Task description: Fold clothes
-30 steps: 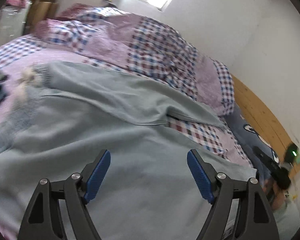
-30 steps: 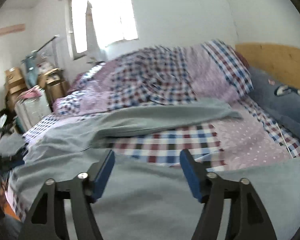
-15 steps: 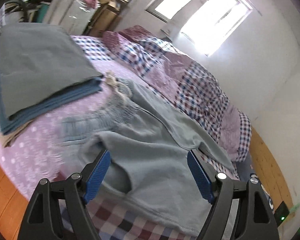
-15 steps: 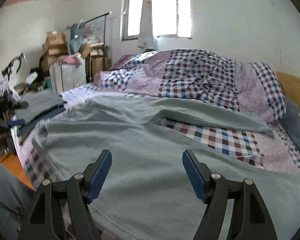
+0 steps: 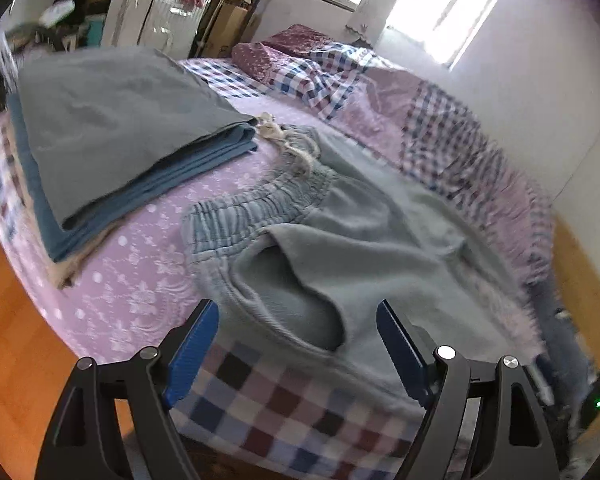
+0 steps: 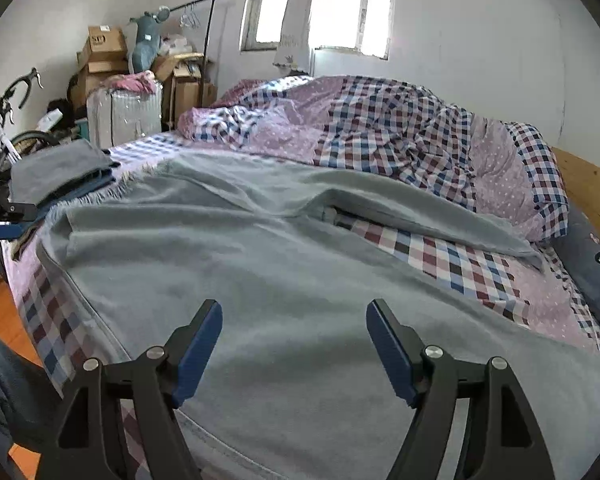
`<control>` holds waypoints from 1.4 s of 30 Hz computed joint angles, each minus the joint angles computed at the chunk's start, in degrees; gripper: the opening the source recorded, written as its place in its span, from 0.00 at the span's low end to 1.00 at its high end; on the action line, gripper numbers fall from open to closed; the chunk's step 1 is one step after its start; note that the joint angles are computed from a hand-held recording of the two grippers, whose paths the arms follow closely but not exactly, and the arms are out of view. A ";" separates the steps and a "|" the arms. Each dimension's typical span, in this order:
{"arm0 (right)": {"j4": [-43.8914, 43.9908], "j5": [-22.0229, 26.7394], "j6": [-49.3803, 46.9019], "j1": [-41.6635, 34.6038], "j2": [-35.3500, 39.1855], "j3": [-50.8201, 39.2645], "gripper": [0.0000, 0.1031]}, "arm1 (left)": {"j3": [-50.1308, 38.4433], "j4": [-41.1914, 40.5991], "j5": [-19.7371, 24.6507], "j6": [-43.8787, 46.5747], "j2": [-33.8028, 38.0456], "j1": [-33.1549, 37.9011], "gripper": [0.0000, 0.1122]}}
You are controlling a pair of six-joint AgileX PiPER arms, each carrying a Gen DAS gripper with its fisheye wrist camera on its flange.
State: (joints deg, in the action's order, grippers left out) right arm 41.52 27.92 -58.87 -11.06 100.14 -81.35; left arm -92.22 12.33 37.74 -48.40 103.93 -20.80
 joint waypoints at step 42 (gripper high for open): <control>0.64 -10.43 -15.61 14.13 -1.23 12.10 0.79 | 8.25 -73.26 -7.68 53.68 7.23 10.64 0.75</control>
